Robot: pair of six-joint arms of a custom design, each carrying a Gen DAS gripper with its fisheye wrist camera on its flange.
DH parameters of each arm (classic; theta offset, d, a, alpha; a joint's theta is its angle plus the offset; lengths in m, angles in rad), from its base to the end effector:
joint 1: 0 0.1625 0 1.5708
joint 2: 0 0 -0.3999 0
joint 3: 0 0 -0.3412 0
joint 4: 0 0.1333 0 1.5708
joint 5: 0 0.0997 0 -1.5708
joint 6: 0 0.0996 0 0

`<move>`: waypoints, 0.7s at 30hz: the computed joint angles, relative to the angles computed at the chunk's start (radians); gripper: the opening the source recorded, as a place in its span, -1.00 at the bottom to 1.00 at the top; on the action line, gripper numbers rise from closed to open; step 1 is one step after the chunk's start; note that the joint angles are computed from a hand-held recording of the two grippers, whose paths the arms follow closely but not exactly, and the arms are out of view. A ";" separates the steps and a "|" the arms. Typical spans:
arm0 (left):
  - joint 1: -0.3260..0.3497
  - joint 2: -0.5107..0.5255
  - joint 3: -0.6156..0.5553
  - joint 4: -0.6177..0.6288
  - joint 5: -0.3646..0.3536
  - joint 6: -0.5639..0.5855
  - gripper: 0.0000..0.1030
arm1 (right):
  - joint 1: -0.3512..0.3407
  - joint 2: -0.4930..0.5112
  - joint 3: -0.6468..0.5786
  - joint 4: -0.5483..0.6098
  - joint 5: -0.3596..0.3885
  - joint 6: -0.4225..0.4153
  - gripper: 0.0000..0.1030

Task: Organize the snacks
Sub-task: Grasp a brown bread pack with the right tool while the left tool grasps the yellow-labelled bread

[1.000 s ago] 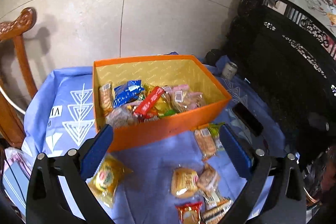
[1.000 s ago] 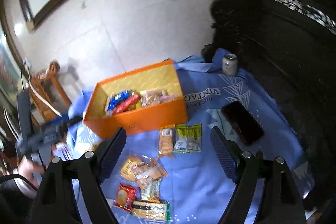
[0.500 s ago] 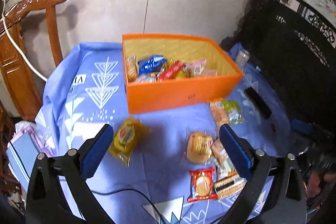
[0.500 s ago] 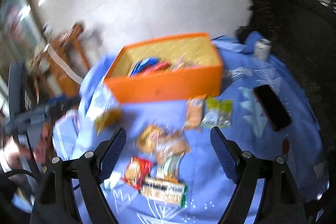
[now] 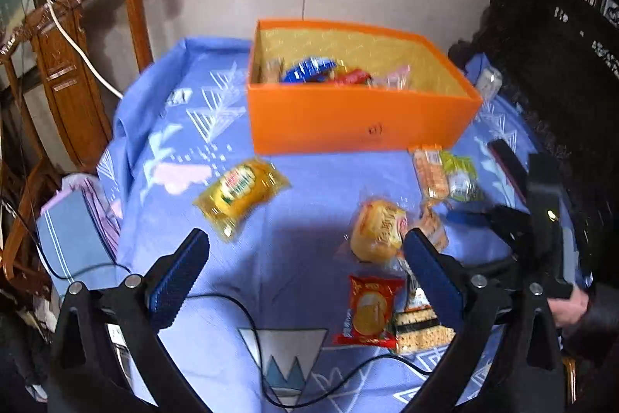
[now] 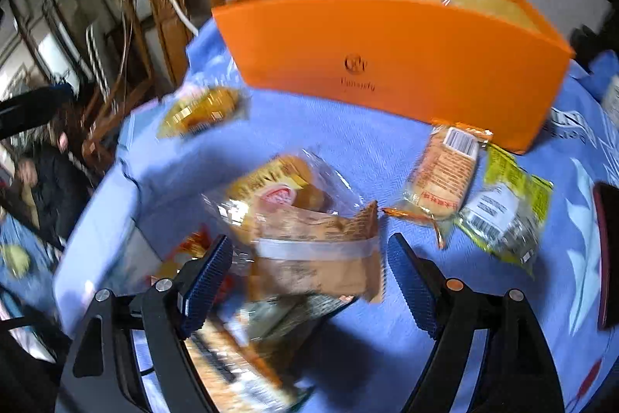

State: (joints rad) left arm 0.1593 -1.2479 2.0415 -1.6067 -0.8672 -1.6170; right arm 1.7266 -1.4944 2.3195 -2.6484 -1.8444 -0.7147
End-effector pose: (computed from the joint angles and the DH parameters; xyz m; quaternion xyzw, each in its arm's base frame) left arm -0.3501 -0.2565 0.1748 0.0373 0.8807 -0.3000 0.3647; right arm 0.1645 -0.3614 0.2426 0.3988 -0.8984 0.0826 0.1644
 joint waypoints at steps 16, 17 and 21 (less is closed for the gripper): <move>0.195 0.109 0.147 -0.616 -0.006 0.639 0.92 | 0.043 0.067 -0.023 -0.012 -0.093 0.037 0.12; 0.201 0.116 0.153 -0.642 -0.006 0.654 0.92 | 0.042 0.061 -0.023 -0.015 -0.099 0.042 0.12; 0.229 0.176 0.160 -0.719 -0.006 0.734 0.92 | 0.025 0.030 -0.034 0.030 -0.101 0.080 0.10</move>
State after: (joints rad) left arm 0.3887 -1.0721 2.2016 -2.3259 -0.8729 -0.8830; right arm 1.7516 -1.4643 2.2854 -2.6184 -1.9453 -0.6352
